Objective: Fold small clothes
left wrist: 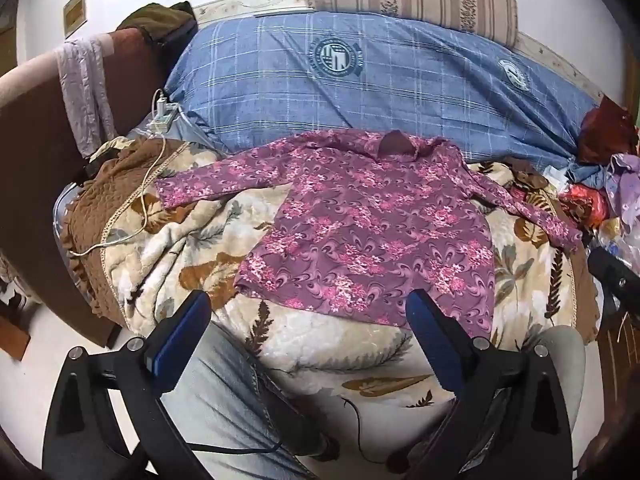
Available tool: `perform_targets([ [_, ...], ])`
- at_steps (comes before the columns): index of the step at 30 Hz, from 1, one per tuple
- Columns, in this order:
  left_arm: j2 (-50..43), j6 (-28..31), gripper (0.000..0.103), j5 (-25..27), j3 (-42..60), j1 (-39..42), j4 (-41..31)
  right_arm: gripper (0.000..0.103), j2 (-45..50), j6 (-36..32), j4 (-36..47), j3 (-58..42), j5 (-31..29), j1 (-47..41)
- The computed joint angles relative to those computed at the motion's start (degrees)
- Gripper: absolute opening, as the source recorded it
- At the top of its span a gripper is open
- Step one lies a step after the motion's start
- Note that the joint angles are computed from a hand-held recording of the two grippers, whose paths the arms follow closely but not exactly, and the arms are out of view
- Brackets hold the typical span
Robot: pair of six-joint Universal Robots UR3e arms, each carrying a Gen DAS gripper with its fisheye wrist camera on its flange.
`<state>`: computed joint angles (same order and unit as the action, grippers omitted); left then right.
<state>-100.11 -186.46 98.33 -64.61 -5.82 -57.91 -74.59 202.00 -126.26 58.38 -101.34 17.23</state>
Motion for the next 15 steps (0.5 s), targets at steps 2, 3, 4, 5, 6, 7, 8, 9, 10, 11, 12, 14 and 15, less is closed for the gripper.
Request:
perform_targets([
  [2, 0.0, -0.5, 0.099, 0.9, -0.5, 0.0, 0.7, 0.1, 1.3, 0.1, 1.4, -1.7, -2.0, 0.9],
  [3, 0.1, -0.3, 0.099, 0.4, -0.7, 0.4, 0.9, 0.1, 2.0, 0.5, 2.4, -2.9, -2.9, 1.3],
  [4, 0.2, -0.1, 0.099, -0.1, -0.8, 0.6, 1.0, 0.1, 2.3, 1.2, 2.9, -3.3, -3.3, 1.5],
  [5, -0.1, 0.0, 0.099, 0.3, -0.5, 0.5, 0.8, 0.1, 2.2, 1.6, 2.9, -3.0, -2.2, 1.2],
  [6, -0.2, 0.1, 0.099, 0.3, -0.4, 0.6, 0.8, 0.1, 1.6, 1.8, 1.9, -1.7, 0.0, 0.4],
  [7, -0.5, 0.3, 0.099, 0.1, -0.4, 0.8, 1.2, 0.1, 1.7, 2.0, 2.1, -1.9, 1.4, 0.0],
  [8, -1.3, 0.6, 0.099, -0.2, 0.1, 1.0, 1.1, 0.1, 2.2, 2.1, 2.3, -2.5, 1.8, 0.0],
  [9, -2.7, 1.2, 0.099, -2.3, 1.9, 1.9, -0.7, 0.1, 2.8, 1.9, 2.6, -3.2, 2.0, 0.0],
  [10, -3.2, 1.5, 0.099, -4.7, 2.8, 2.9, -1.8, 0.099, 3.5, 1.5, 2.7, -4.1, 2.3, 0.2],
  [11, -3.4, 1.5, 0.099, -7.0, 2.7, 4.0, -1.9, 0.098, 4.4, 0.9, 3.3, -5.3, 2.7, 0.2],
  [12, -3.3, 1.0, 0.099, -6.8, 2.2, 4.1, -1.3, 0.098, 5.1, 0.6, 4.0, -6.3, 3.1, 0.0],
  [14, -2.3, 1.2, 0.099, -5.7, -0.2, 3.8, 1.2, 0.097, 6.6, -0.1, 5.5, -8.7, 2.3, 0.5],
  [15, -2.0, 1.2, 0.099, -5.1, -0.9, 3.5, 1.7, 0.097, 7.0, -0.5, 5.7, -9.0, 1.4, 0.8],
])
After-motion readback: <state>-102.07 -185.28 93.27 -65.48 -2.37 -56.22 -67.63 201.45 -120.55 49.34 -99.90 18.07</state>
